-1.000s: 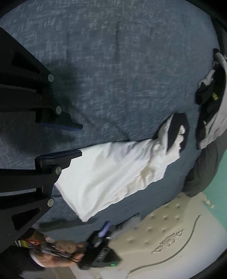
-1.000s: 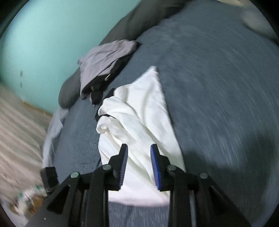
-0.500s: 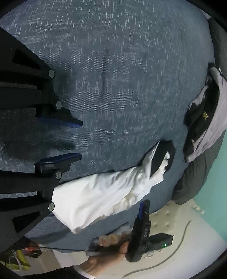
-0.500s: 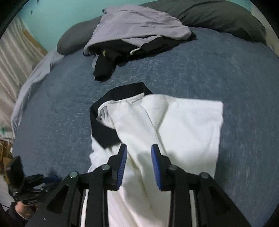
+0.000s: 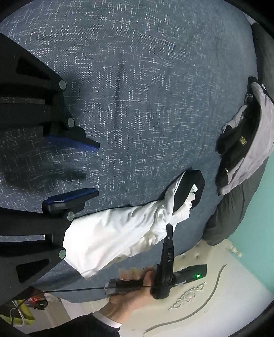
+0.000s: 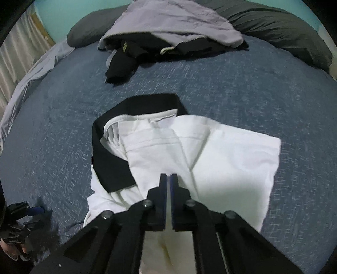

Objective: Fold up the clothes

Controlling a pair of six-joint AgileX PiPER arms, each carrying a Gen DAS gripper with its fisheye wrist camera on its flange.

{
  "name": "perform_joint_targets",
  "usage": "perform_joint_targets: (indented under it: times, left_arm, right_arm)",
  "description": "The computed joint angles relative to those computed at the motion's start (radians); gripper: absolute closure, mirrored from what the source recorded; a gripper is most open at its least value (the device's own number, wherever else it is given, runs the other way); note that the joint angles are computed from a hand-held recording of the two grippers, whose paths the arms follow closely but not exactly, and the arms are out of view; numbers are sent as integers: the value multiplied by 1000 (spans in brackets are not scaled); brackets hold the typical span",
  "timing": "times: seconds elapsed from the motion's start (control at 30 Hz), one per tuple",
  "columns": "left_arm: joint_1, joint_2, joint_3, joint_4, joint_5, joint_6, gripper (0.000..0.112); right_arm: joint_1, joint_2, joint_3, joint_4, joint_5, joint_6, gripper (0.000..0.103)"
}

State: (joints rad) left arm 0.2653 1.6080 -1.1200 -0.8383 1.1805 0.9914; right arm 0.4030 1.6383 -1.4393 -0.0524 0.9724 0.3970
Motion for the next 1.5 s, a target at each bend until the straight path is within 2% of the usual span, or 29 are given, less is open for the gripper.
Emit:
perform_joint_targets:
  times: [0.2,0.27,0.3,0.33,0.37,0.43,0.5,0.6,0.7,0.87,1.03,1.17,1.27,1.5]
  left_arm:
    - [-3,-3,6,3,-1,4,72]
    - [-3,-3,6,4,0,6,72]
    - [-3,-2,5,5,0,6,72]
    - [-3,1,3,5,0,5,72]
    - [-2,2,2,6,1,5,72]
    - [1,2,1,4,4,6,72]
    - [3,4,0,1,6,8,72]
    - [1,4,2,2,6,12,72]
    - [0,6,3,5,3,14,72]
    - [3,6,2,5,0,17,72]
    - [-2,7,6,9,-7,20,72]
    - [-5,7,7,13,-11,26,72]
    - [-8,9,7,15,-14,29,72]
    - [-12,20,-1,22,-21,31,72]
  right_arm:
    - [-24,-33,16,31,-42,-15,103]
    - [-25,-6,-16,53,-31,-11,102]
    - [-30,10,-30,76,-18,-9,97]
    - [-29,29,-44,74,-5,-2,83]
    - [-28,47,-58,73,7,5,75]
    - [-19,66,-65,64,6,13,71]
    - [-27,66,-51,90,-12,5,72]
    - [-25,57,-35,105,-31,-27,92]
    - [-11,47,-35,78,-27,-30,99]
    - [-9,-20,0,5,-51,17,100]
    - [-12,-60,-15,-107,-20,68,101]
    - [-55,-63,-46,-198,42,126,101]
    - [-103,-29,-64,-208,71,120,101]
    - [-205,54,-46,-80,28,39,101]
